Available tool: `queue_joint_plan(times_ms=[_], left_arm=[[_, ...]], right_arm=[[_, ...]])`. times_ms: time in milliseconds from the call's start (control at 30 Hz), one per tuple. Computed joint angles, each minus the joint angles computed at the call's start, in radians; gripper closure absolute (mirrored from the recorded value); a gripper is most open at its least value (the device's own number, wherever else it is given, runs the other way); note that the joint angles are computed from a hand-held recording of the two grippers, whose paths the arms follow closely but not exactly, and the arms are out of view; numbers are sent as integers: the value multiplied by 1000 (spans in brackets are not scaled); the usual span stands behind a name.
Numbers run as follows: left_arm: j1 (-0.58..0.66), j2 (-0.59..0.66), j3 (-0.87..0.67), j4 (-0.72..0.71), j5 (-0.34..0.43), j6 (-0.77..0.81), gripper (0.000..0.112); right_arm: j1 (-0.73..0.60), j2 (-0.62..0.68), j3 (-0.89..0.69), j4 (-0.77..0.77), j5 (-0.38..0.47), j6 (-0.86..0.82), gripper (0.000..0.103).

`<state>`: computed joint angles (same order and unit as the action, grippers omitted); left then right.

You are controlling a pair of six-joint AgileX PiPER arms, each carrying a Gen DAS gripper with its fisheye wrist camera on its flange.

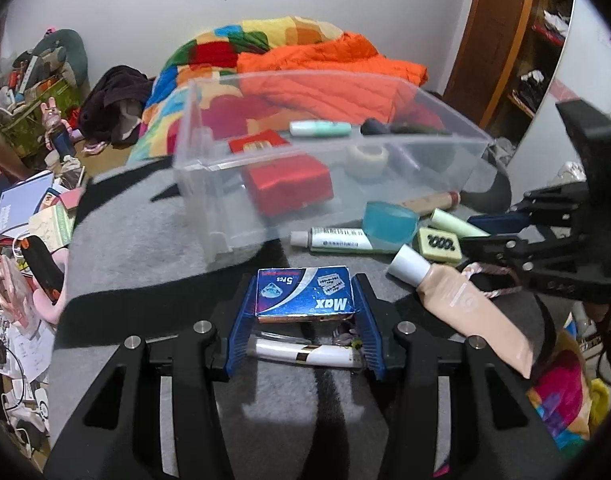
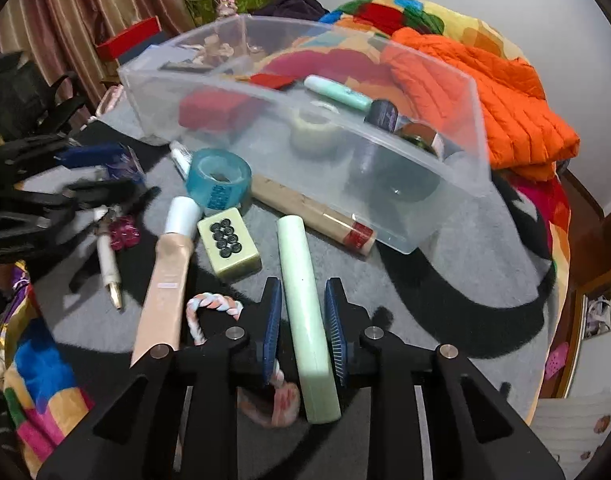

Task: Organize objects
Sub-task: 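Grasp the blue Max box with the left gripper while the right grasps the pale green stick, then lower the box and stick into the clear bin and open both grippers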

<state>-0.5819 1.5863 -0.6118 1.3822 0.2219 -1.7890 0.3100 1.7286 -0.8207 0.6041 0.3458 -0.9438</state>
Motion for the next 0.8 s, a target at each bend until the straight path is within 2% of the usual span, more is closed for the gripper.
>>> queue_joint_plan(times_ms=[67, 200, 333, 467, 700, 800], left_arm=[[-7, -33, 14, 10, 15, -16, 65], [-15, -91, 24, -3, 32, -19, 65], [-20, -129, 15, -15, 47, -19, 65], [-20, -151, -8, -46, 63, -3, 65], [-4, -173, -67, -113, 93, 78, 65], [21, -170, -95, -135, 84, 114, 65]], right_arm=[[1, -18, 23, 33, -14, -27, 88], [0, -89, 91, 102, -60, -79, 89], [-50, -164, 119, 281, -28, -244, 89], [-78, -213, 107, 384, 7, -316, 89], [-122, -273, 44, 525, 73, -370, 89], [-121, -288, 21, 543, 72, -358, 89]])
